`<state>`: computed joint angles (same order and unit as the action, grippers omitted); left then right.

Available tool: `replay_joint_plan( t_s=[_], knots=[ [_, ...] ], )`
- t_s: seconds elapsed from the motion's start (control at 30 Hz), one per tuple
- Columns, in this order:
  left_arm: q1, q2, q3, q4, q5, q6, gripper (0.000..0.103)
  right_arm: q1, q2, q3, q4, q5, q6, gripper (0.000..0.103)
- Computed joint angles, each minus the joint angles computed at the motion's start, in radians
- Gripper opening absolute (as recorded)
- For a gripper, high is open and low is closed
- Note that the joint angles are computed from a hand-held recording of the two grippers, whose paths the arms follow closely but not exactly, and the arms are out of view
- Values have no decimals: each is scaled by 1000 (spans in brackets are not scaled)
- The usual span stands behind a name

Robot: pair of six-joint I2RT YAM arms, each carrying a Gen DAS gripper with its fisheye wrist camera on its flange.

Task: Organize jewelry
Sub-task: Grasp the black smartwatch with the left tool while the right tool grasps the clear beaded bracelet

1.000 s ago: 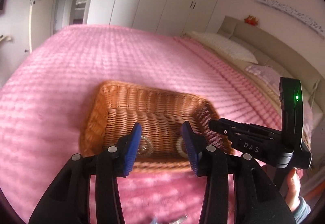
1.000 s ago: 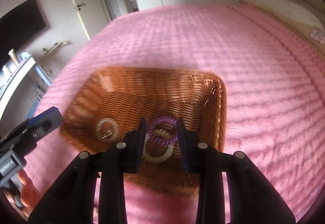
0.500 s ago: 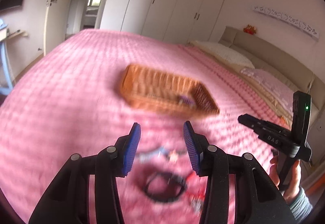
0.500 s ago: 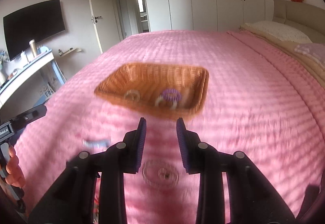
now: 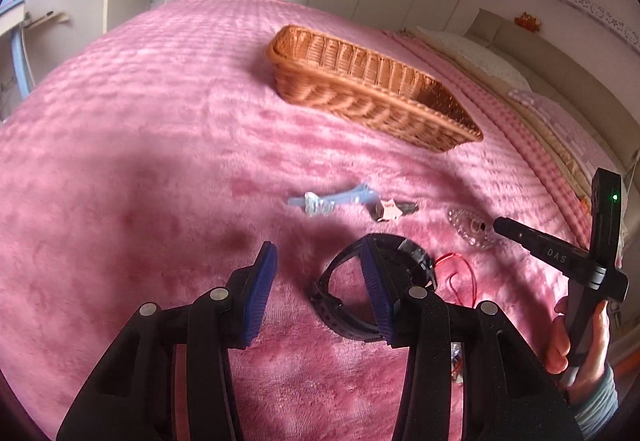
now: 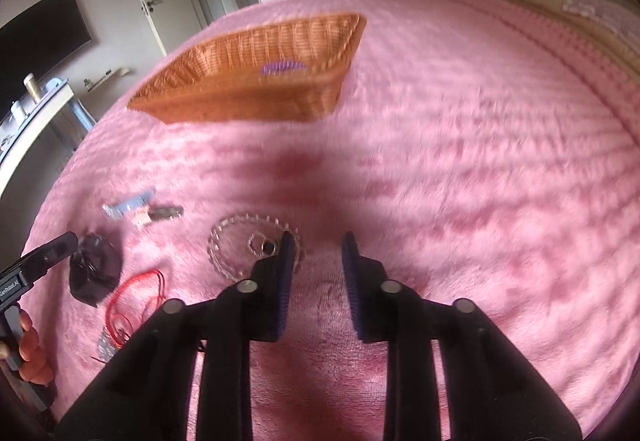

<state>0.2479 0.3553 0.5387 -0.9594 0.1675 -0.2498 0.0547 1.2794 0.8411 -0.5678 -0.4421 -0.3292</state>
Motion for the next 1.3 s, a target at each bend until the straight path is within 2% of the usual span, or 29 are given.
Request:
replay_joint_plan(
  t_s=[0.13,0.23,0.53,0.63,0.77,0.87,1.13,1.3],
  knots=[
    [-82,-14,-19,8,-59,-38,41,20,-7,-14,12,11,-15,21],
    [-162,-5,-30,20,-126,-76,41,57,-8,-21,24,55,-17,21],
    [-270,44,-36,39,-236,-128,38,167,-18,-54,99,208,1,20],
    [-321,53,-34,36,-286,-155,35,169,-24,-59,101,198,-5,13],
    [-368,50,-32,33,-317,-171,17,172,-39,-70,109,198,-3,8],
    [-464,53,-28,21,-408,-223,16,169,-53,-79,113,193,-3,7],
    [-531,12,-14,-18,-472,-289,13,133,-138,-99,104,123,-11,6],
    [-584,-10,17,-52,-519,-332,13,131,-148,-45,39,58,5,6]
  ],
)
